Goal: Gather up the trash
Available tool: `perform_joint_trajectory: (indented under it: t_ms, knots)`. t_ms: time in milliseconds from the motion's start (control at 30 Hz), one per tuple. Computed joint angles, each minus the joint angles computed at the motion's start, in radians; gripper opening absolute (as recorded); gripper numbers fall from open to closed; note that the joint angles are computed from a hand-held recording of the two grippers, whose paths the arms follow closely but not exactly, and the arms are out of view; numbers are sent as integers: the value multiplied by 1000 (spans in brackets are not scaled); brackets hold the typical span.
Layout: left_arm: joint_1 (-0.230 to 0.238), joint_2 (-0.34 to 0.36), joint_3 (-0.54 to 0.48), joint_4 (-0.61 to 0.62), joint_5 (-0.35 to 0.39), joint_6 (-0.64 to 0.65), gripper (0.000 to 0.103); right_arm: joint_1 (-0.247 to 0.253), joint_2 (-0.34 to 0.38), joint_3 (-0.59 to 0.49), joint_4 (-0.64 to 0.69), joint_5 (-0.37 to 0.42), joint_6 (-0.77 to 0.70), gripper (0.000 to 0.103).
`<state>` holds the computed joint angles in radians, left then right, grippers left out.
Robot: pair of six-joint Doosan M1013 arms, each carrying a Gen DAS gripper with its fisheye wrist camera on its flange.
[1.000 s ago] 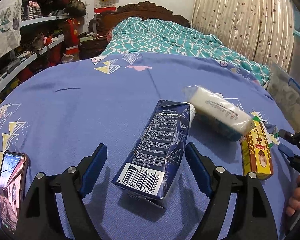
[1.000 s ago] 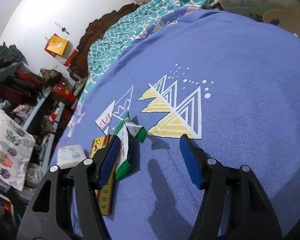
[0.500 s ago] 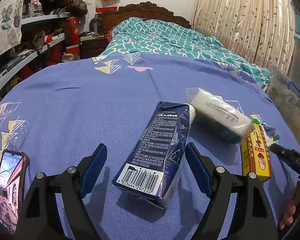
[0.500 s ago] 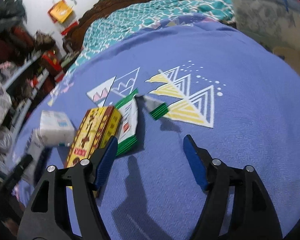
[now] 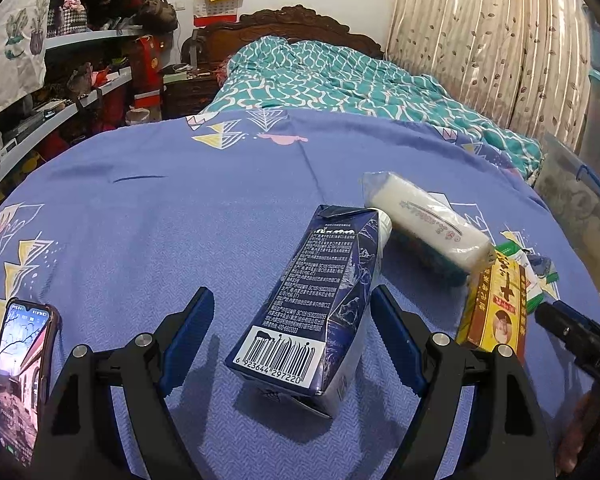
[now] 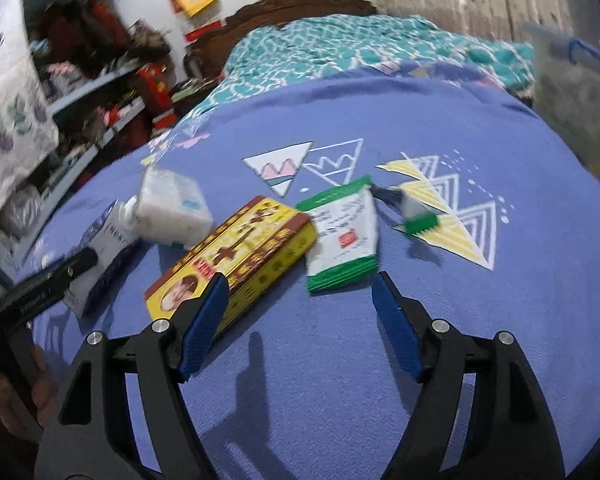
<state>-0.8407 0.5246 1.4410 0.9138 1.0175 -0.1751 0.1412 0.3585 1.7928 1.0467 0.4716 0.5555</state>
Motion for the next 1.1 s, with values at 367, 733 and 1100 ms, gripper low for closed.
perform_joint_trajectory:
  t_ms: [367, 733, 1100]
  knots:
    - [-26, -67, 80, 97, -83, -107, 75, -69, 12, 0, 123, 27, 114, 74]
    - [-23, 60, -139, -162, -228, 391, 81, -119, 42, -17, 200, 119, 181, 74]
    - [19, 146, -247, -347, -167, 556, 75, -79, 93, -163, -66, 87, 190, 82]
